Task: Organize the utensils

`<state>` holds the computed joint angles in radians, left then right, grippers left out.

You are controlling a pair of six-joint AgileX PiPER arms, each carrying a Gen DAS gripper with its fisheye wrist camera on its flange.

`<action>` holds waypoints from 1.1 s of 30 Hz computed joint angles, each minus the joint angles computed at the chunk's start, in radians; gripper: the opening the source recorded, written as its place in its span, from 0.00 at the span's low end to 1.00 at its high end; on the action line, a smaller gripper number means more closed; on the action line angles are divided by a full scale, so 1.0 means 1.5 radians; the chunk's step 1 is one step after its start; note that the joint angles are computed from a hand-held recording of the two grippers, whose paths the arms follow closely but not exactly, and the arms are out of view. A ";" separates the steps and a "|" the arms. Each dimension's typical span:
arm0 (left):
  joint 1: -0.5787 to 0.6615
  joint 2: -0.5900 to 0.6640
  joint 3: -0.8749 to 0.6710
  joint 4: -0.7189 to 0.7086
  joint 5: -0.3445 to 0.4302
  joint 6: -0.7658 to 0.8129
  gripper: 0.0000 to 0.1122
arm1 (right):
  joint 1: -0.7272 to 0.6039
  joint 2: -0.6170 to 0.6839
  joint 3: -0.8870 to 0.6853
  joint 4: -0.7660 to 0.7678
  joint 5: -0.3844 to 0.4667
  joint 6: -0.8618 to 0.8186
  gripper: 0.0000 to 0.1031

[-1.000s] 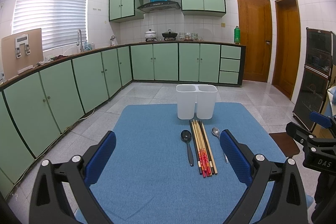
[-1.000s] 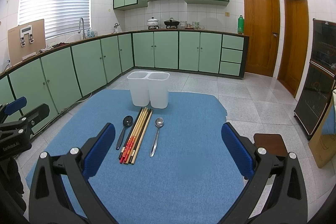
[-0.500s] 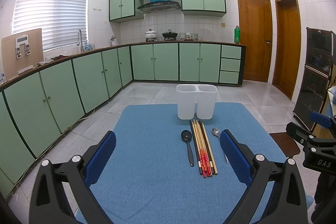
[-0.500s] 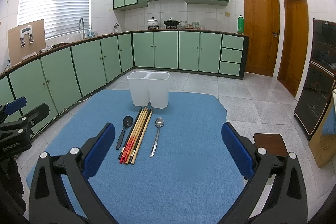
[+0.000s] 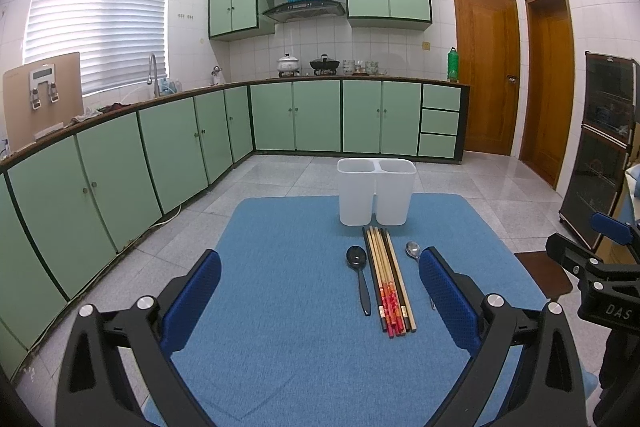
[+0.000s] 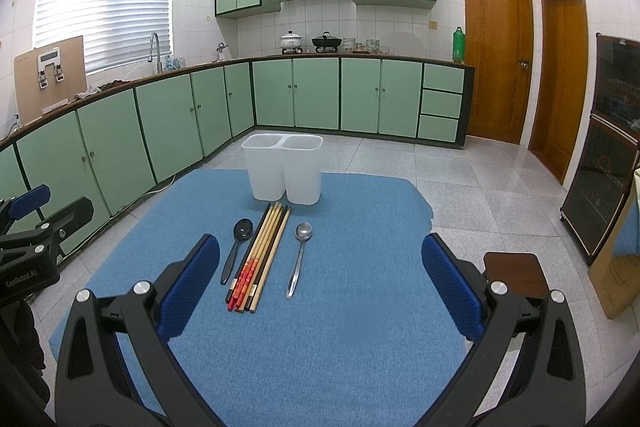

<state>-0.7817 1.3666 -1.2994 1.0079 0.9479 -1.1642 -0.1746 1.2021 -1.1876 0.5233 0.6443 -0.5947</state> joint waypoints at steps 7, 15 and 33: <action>0.016 0.008 0.005 -0.008 -0.015 0.003 0.86 | 0.029 0.006 0.040 -0.014 -0.047 0.016 0.95; 0.034 0.032 -0.017 -0.032 -0.025 0.029 0.86 | 0.019 0.036 0.007 -0.020 -0.026 0.021 0.95; 0.250 0.306 -0.229 -0.262 -0.138 0.285 0.86 | 0.075 0.326 -0.225 -0.118 -0.013 0.127 0.95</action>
